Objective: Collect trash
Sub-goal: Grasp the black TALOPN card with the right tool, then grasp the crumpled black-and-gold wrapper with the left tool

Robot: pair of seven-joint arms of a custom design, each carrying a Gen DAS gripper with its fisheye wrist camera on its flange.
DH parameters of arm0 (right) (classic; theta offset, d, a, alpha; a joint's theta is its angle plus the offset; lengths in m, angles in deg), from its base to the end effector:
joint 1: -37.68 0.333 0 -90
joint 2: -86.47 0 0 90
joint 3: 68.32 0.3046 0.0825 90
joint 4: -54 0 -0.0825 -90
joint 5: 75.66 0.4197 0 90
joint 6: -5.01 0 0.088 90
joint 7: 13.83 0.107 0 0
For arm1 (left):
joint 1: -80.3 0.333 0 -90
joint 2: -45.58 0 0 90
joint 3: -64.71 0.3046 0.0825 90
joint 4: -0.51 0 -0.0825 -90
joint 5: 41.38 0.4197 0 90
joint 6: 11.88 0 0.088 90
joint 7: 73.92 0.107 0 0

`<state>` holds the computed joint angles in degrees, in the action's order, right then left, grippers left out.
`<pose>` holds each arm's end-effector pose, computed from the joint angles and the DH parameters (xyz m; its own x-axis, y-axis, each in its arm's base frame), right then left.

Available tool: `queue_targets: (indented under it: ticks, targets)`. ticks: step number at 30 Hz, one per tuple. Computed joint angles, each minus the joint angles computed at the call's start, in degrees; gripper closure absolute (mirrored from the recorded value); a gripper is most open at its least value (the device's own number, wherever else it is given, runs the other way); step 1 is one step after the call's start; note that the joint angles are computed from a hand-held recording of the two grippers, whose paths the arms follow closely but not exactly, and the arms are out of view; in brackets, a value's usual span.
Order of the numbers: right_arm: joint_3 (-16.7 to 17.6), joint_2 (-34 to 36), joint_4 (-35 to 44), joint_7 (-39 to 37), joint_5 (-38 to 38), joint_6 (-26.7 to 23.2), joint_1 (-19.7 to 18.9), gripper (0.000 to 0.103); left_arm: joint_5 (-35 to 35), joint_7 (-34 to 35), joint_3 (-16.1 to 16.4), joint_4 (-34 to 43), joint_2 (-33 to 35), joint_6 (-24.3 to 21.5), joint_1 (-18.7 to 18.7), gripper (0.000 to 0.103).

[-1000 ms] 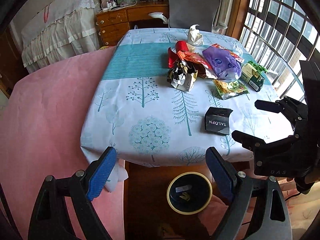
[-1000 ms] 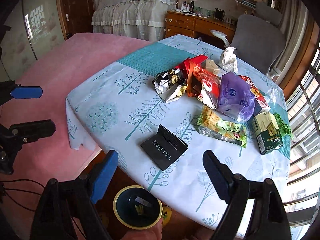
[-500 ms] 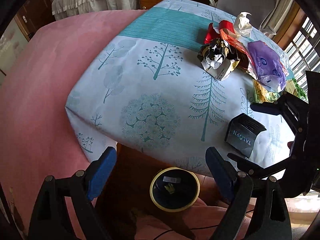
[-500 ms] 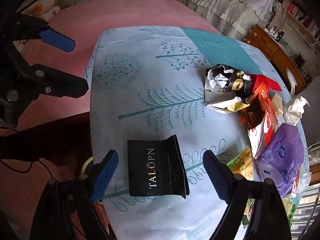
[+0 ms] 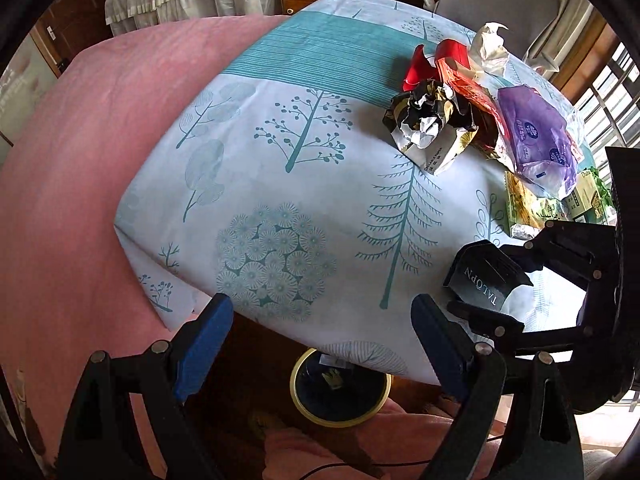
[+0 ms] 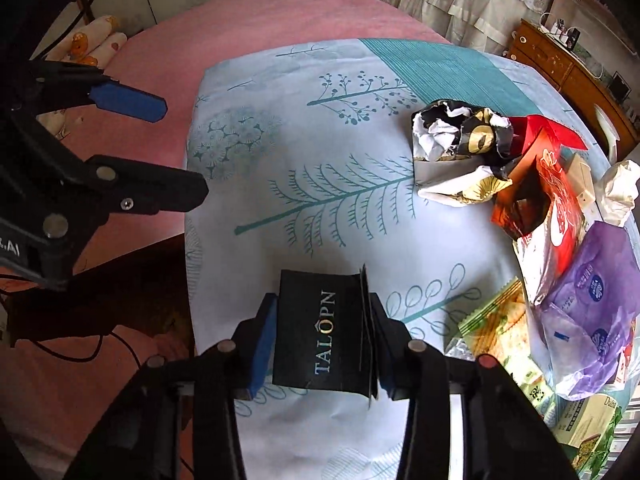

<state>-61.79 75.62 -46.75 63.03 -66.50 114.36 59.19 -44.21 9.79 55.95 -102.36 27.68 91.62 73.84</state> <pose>0.4882 0.2796 0.6592 0.6461 -0.7609 -0.0597 -0.7271 -0.5898 -0.3515 0.4920 -0.1516 0.6915 -0.1575 -0.9868 0.0368 -0.9399 0.1383 -0.3123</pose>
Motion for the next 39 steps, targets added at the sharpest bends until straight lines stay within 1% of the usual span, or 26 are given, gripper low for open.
queue_targets:
  ticks: [4, 9, 11, 16, 20, 23, 24, 26, 29, 31, 32, 33, 34, 36, 39]
  targets:
    - [-0.8, -0.9, -0.7, 4.0, 1.6, 1.8, -1.0, 0.063, -0.5, 0.1, -0.5, 4.7, 4.4, 0.2, -0.5, 0.014]
    - [-2.2, -2.2, -0.4, 12.5, 3.8, 5.3, -3.2, 0.063, -1.4, 0.9, -1.2, 13.7, 12.4, 0.2, -1.3, 0.014]
    - [-3.0, -2.3, -0.1, 15.9, 5.3, 6.7, -4.2, 0.063, -1.0, 1.7, -1.6, 18.8, 16.6, -0.7, -1.7, 0.014]
    - [-4.5, -2.5, 0.3, 22.1, 7.1, 8.2, -6.3, 0.063, -0.5, 3.2, -2.4, 32.7, 27.7, -5.4, -3.1, 0.014]
    - [-4.7, -2.9, -0.2, 24.1, 6.8, 8.4, -7.2, 0.063, -0.4, 2.5, -2.7, 42.0, 34.8, -9.1, -4.4, 0.013]
    - [-5.4, -4.4, -2.0, 24.6, 8.2, 8.2, -7.7, 0.063, 2.5, 1.6, -2.4, 46.1, 38.5, -11.3, -6.1, 0.013]
    - [-5.5, -4.3, -2.2, 24.8, 8.6, 8.2, -7.7, 0.063, 2.5, 1.1, -2.3, 47.2, 39.6, -11.9, -6.3, 0.013]
    - [-5.6, -4.2, -2.4, 24.7, 8.8, 8.2, -7.8, 0.063, -0.3, 0.1, -2.7, 48.8, 41.2, -13.0, -5.5, 0.013]
    - [-5.7, -4.8, -3.0, 24.4, 8.9, 7.9, -7.9, 0.063, -1.8, -0.8, -2.8, 48.9, 41.9, -12.7, -5.3, 0.013]
    - [-5.6, -4.9, -3.1, 24.8, 8.9, 7.9, -8.0, 0.063, -1.0, -1.2, -2.7, 49.8, 42.9, -13.3, -5.9, 0.034]
    - [-5.6, -4.9, -3.1, 25.1, 9.1, 7.9, -8.0, 0.063, -1.2, -1.0, -2.7, 49.8, 43.1, -13.5, -5.8, 0.038]
    - [-5.6, -4.9, -3.1, 25.3, 9.0, 8.0, -8.1, 0.063, -2.3, -0.9, -3.0, 49.1, 43.0, -12.7, -5.4, 0.048]
    - [-5.5, -5.4, -3.4, 25.5, 8.8, 8.0, -8.1, 0.063, -3.0, -1.0, -3.0, 47.9, 42.2, -11.9, -5.1, 0.048]
    - [-5.3, -5.7, -3.4, 25.9, 8.3, 8.2, -8.1, 0.063, -3.1, -0.9, -2.9, 45.1, 40.3, -9.6, -4.8, 0.053]
    - [-4.9, -5.9, -3.2, 26.7, 7.6, 8.6, -8.0, 0.063, -3.2, -0.5, -2.7, 41.6, 37.2, -7.5, -4.2, 0.055]
